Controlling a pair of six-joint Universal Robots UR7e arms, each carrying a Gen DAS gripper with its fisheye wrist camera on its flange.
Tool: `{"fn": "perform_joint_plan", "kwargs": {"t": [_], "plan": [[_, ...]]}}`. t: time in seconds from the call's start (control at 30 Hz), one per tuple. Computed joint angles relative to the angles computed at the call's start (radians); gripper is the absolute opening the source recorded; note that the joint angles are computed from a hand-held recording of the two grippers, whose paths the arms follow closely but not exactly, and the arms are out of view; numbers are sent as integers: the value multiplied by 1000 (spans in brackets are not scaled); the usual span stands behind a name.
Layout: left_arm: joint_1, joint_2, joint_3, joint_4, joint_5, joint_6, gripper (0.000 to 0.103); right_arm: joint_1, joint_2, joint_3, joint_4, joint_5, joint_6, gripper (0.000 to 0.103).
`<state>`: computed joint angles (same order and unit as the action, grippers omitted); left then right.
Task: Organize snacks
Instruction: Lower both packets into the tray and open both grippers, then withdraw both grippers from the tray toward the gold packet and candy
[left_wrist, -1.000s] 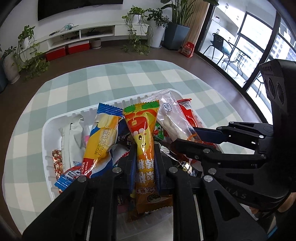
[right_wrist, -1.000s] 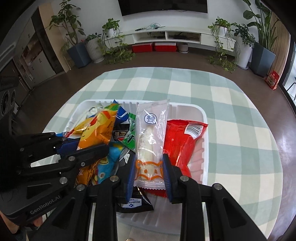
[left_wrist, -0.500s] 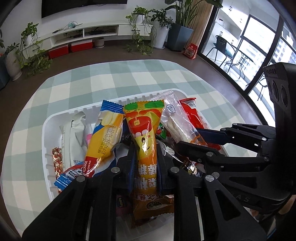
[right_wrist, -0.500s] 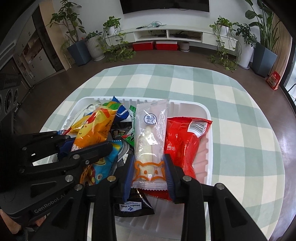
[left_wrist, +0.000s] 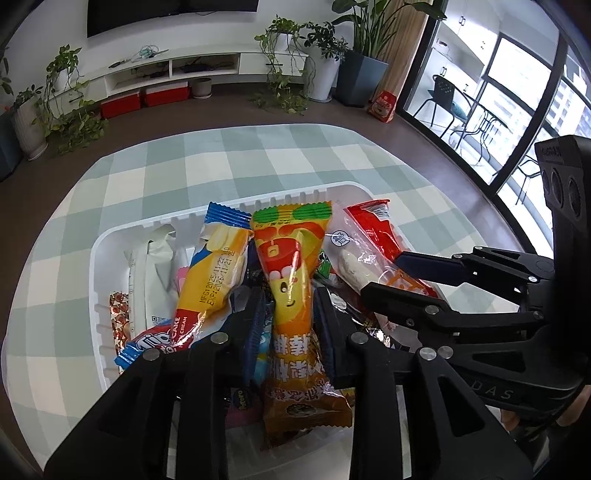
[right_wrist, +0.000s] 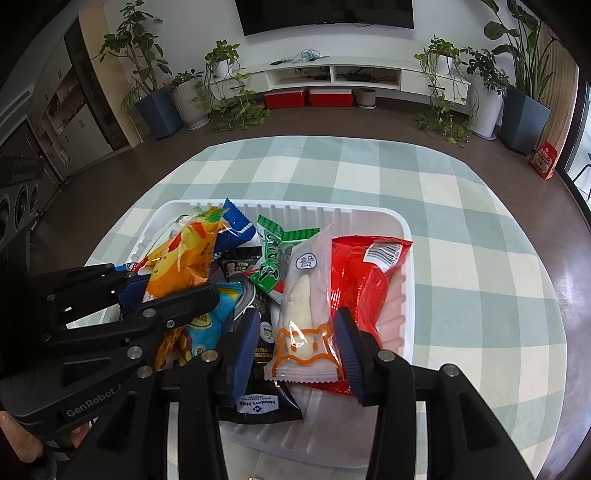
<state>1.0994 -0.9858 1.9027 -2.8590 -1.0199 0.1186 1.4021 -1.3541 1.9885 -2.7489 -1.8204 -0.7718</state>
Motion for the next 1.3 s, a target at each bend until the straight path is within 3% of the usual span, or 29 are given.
{"fn": "perform_joint_plan", "kwargs": {"t": [0.17,0.33,0.47,0.63,0.8,0.93,1.0,1.17,1.3], "plan": [[3,-9,11,-17,-13,0,49,-11,-12,2,1,17,9,46],[-9,-19,27,-39,-11,7,55,-13,-21,7,-5,18,15,46],[-16,-35,43,-55,-14,5,66,-16,-36,11,-7,25,27,56],[-40,-70,83,-78,-13,14,71,-26,-71,18,13,58,38,68],[-81,-146,173,-113,-5,38,87,-47,-150,51,51,123,22,76],[-115,-228,269,-95,-21,52,92,-91,-247,99,105,203,-12,83],[-130,-268,325,-100,-38,66,98,-121,-299,125,143,242,-24,87],[-181,-371,493,-138,-49,90,99,-215,-437,209,216,322,-88,91],[-218,-431,614,-165,-105,213,99,-302,-536,266,292,382,-146,92]]}}
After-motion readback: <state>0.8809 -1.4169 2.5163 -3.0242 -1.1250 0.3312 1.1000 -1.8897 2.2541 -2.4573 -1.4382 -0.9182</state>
